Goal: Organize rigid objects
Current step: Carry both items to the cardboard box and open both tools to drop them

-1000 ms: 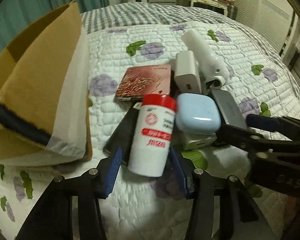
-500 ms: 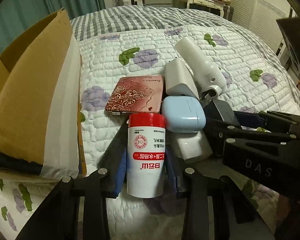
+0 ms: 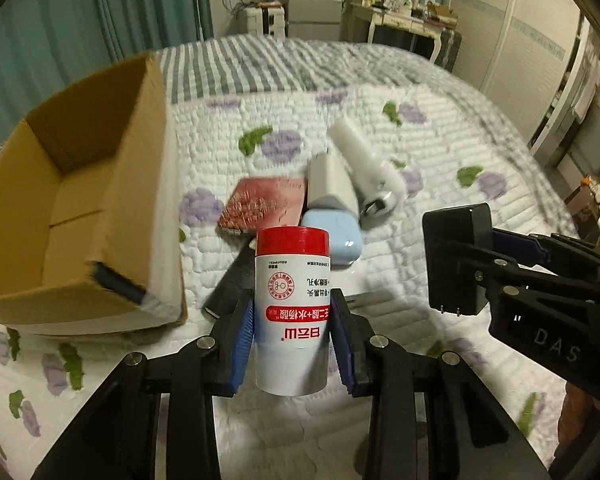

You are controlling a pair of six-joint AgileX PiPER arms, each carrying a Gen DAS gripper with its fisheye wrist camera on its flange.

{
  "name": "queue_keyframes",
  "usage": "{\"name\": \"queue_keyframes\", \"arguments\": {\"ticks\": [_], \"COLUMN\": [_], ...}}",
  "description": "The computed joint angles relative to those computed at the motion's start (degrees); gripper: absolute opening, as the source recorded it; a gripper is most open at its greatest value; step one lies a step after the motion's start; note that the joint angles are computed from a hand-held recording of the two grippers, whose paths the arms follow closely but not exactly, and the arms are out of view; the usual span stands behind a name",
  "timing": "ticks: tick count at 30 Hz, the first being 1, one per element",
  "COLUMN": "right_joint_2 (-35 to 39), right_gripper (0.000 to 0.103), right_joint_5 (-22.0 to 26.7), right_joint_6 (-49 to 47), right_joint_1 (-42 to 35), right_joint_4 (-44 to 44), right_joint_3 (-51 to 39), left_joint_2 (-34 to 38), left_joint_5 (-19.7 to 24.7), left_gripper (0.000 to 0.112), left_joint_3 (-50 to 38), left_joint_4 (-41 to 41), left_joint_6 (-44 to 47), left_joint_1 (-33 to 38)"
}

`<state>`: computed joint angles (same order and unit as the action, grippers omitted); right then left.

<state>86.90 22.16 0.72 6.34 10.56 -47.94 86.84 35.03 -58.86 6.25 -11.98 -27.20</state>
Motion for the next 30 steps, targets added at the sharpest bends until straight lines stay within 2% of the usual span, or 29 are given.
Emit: {"name": "queue_keyframes", "arguments": {"ticks": [6,12,15,22,30], "right_joint_2": [-10.30,-15.27,-15.81,-11.35,1.27], "right_gripper": [0.044,0.043,0.043,0.043,0.043], "right_joint_5": [8.19,17.14,21.78,27.25,26.94], "right_joint_6": [10.59,20.11,24.56,29.35,27.61], "right_joint_1": [3.25,10.91,16.26,25.88,29.73], "right_joint_4": [-10.66,-20.63,-25.92,-32.43,-30.22], "right_joint_3": [-3.22,-12.18,-18.27,-30.26,-42.48], "left_joint_2": [-7.23,-13.27,-14.82,-14.84,-10.20], "left_joint_5": [5.32,10.22,13.32,17.02,14.93], "left_gripper": [0.036,0.036,0.036,0.036,0.036], "left_joint_3": [-3.93,-11.09,-15.72,-21.40,-21.07], "left_joint_4": [-1.36,-3.92,-7.18,-15.08,-19.57], "left_joint_6": [1.54,6.45,11.50,22.96,30.35], "left_joint_1": [0.89,4.77,9.21,21.21,30.43]}}
